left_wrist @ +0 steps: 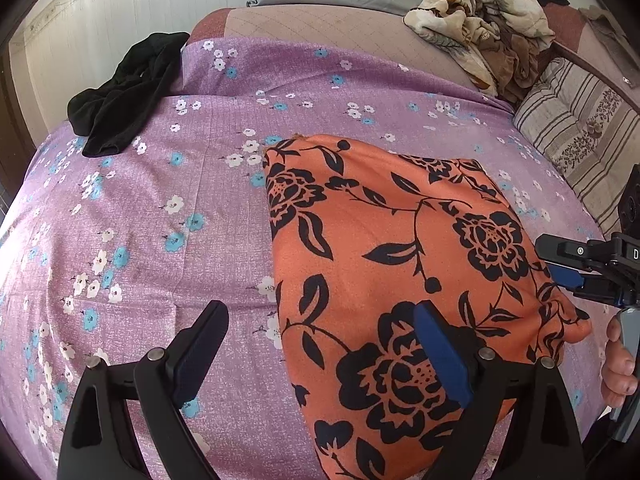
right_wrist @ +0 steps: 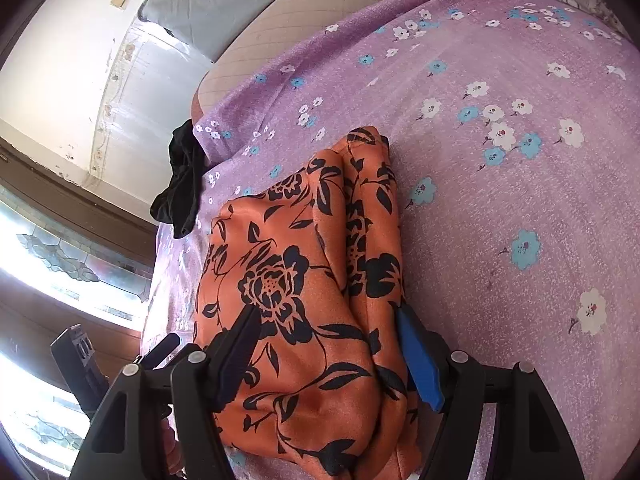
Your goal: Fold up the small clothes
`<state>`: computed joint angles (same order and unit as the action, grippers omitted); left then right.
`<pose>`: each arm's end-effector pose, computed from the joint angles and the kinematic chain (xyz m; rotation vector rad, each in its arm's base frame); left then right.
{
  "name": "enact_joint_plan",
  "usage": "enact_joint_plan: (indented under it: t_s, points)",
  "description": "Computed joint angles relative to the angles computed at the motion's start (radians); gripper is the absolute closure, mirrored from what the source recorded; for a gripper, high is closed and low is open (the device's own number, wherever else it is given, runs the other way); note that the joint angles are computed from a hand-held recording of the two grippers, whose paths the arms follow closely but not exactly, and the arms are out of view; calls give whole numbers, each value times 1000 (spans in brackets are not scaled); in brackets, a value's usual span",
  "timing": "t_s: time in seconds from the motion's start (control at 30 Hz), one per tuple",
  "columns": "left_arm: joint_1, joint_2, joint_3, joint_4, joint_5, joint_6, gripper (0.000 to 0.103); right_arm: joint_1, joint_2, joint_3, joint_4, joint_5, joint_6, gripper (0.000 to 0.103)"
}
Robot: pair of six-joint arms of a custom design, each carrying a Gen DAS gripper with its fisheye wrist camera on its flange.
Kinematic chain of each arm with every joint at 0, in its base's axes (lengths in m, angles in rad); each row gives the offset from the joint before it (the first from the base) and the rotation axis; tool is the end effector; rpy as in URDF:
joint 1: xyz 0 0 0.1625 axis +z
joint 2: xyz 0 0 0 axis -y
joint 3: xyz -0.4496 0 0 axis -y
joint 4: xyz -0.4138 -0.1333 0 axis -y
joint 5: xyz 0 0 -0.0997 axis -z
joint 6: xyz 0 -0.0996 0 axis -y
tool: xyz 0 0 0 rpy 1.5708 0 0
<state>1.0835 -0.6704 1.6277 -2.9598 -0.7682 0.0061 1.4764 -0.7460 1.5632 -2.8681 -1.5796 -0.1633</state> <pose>-0.1514 -0.7233 0.0824 0.3633 2.3414 -0.7409 0.0614 -0.7569 0.1236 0.0996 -2.9840 0.7231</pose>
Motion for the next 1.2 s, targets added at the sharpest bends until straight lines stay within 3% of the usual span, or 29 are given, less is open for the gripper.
enact_joint_plan:
  t_s: [0.67, 1.2]
  points:
    - [29, 13, -50, 69, -71, -54, 9, -4, 38, -49, 43, -6, -22, 31]
    - [5, -7, -12, 49, -46, -53, 9, 16, 18, -17, -7, -11, -20, 31]
